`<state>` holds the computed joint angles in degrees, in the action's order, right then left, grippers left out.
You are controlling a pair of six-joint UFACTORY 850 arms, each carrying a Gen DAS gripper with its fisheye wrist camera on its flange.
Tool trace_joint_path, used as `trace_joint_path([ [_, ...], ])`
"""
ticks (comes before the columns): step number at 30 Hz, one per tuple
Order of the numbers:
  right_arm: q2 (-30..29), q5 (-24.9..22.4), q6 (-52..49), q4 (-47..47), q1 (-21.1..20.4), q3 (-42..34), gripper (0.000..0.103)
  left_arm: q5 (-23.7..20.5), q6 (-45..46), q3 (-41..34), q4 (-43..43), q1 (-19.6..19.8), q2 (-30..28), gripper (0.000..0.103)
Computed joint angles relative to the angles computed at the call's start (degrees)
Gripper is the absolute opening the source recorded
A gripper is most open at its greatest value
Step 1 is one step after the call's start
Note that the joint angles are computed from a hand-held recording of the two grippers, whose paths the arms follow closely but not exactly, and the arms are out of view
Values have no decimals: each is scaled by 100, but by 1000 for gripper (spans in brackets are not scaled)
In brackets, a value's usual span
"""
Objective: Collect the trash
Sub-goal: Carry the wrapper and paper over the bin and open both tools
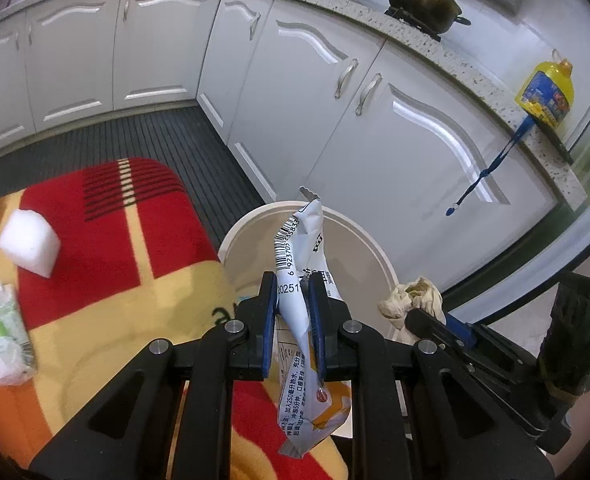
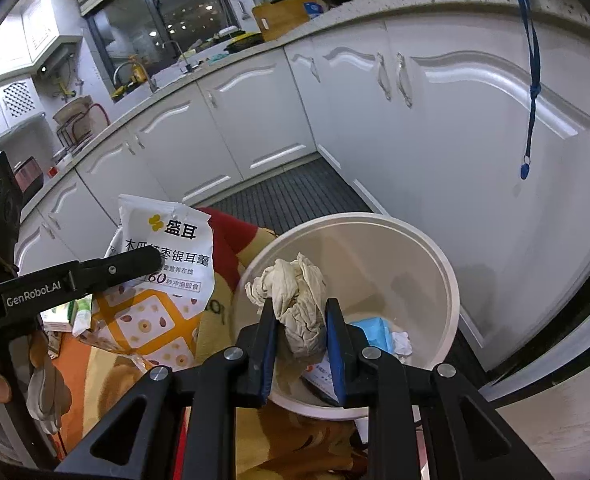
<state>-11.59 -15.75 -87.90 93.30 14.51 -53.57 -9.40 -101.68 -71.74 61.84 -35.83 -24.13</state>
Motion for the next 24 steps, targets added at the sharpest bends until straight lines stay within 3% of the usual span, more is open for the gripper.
trace_joint_path([
  [8,-299,70,325,-297,-19,-197,21,10,907,-308,-960,87,-390,13],
  [12,-487,108,538,-468,0,-338,21,-24,946,-361,-1014,110,-487,14],
  [15,-657,152,810,-715,17,-485,32,-5,889,-342,-977,134,-510,15],
  [16,-688,193,805,-680,24,-504,44,-32,956,-360,-1039,132,-530,17],
  [17,-711,214,750,-585,25,-509,48,-55,1021,-363,-1100,131,-538,19],
  [19,-737,203,863,-660,27,-523,48,-50,928,-327,-1032,130,-527,40],
  [24,-700,192,969,-792,31,-483,48,45,708,-218,-838,135,-465,45],
])
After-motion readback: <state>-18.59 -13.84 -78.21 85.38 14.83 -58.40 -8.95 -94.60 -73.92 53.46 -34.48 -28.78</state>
